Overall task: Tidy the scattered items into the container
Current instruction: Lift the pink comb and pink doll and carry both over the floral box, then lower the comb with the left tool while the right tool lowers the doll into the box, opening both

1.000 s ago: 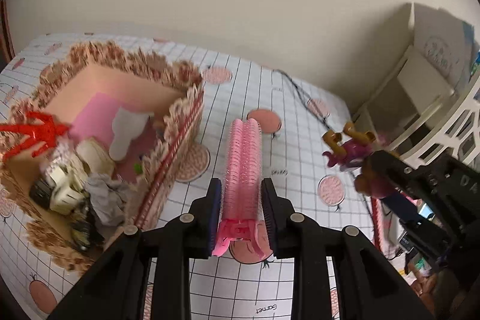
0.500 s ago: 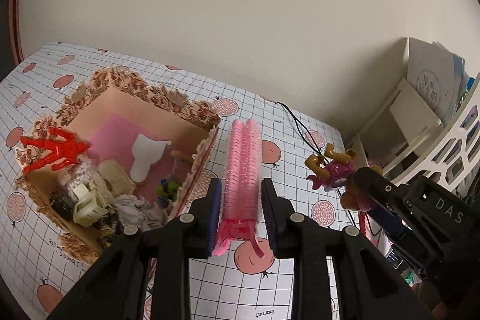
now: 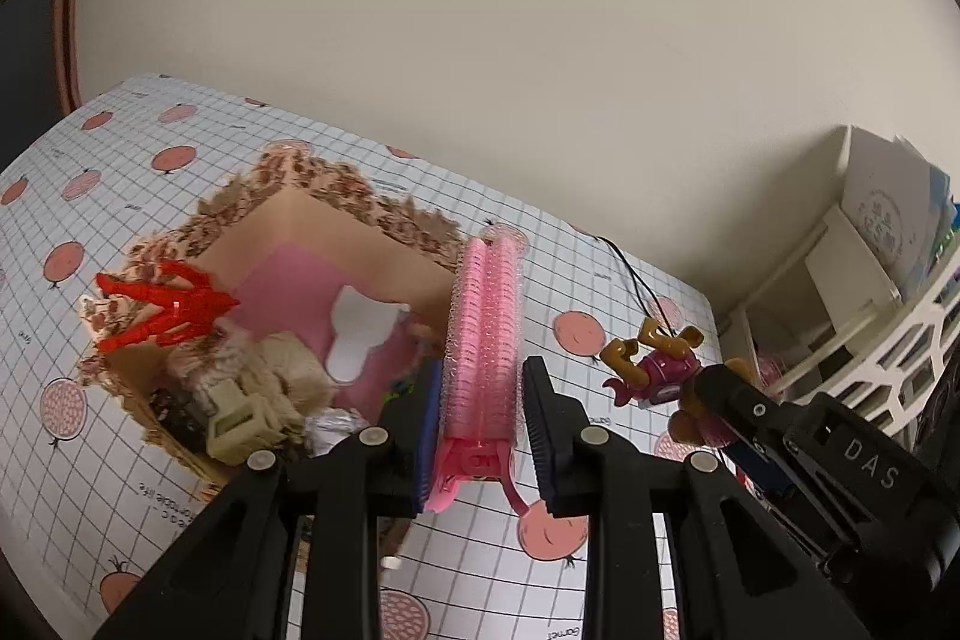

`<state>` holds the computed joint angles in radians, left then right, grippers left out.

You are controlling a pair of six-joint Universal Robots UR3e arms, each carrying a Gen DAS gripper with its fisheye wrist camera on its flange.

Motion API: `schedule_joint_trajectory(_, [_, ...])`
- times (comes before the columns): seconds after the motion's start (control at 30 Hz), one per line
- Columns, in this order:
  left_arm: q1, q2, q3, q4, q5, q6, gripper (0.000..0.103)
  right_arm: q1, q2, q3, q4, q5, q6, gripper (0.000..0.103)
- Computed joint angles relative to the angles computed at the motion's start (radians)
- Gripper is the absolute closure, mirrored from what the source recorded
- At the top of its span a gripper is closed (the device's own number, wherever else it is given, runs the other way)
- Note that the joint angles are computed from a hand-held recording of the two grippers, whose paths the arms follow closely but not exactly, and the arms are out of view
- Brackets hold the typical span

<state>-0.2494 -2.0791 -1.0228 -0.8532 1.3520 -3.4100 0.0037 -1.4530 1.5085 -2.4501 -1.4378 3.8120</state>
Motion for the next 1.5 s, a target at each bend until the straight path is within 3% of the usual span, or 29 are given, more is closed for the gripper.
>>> schedule_joint_trajectory(0.83, [0.213, 0.146, -0.227, 0.074, -0.043, -0.018, 0.075, 0.173, 0.247, -0.301, 0.079, -0.022, -0.024, 0.061])
schedule_joint_trajectory(1.5, [0.230, 0.080, -0.206, 0.028, -0.048, -0.026, 0.075, 0.204, 0.386, -0.445, 0.177, 0.003, -0.057, 0.061])
